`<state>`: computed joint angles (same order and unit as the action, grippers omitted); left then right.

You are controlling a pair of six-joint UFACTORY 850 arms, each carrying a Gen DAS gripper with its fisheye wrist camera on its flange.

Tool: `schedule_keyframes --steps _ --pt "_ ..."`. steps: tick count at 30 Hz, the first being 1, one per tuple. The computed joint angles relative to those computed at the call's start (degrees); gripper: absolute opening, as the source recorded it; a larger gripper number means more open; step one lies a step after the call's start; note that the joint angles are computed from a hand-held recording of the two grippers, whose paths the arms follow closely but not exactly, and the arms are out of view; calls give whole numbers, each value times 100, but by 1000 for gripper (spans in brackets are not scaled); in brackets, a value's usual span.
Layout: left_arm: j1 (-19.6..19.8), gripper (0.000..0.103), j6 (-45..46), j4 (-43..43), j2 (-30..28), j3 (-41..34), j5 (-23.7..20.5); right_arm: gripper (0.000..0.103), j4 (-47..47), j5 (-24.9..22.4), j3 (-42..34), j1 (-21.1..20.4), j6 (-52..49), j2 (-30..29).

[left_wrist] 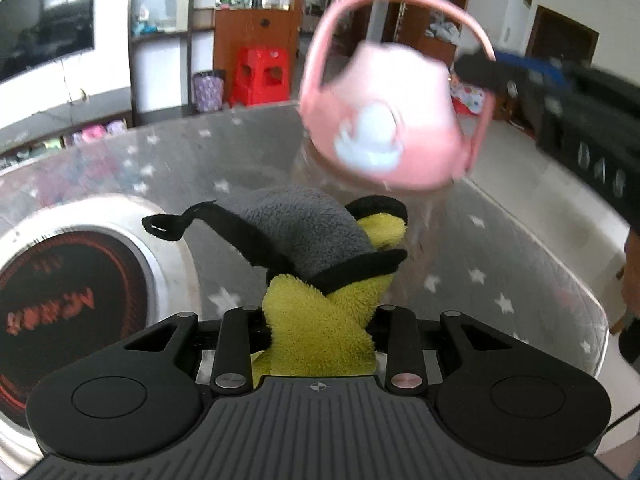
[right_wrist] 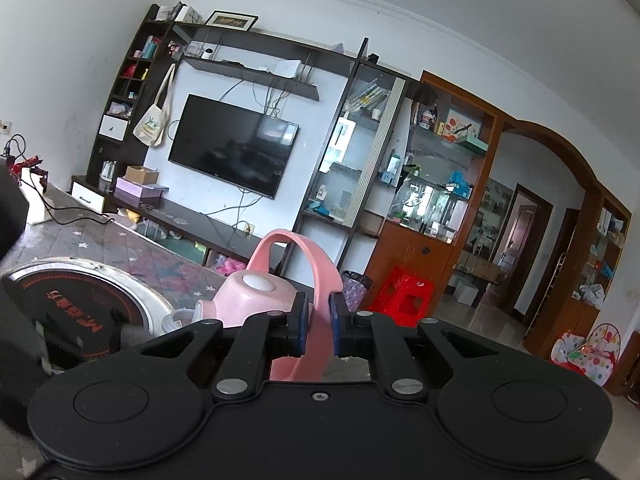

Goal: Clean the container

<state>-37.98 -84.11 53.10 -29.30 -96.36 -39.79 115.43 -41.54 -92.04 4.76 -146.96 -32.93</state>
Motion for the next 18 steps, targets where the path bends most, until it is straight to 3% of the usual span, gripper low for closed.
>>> schedule_keyframes --steps 5,18 --pt "25 32 195 34 -72 -152 -160 13 68 -20 41 17 -66 -8" --pt "26 32 586 -358 -299 -270 229 12 102 -10 -145 38 -107 -183"
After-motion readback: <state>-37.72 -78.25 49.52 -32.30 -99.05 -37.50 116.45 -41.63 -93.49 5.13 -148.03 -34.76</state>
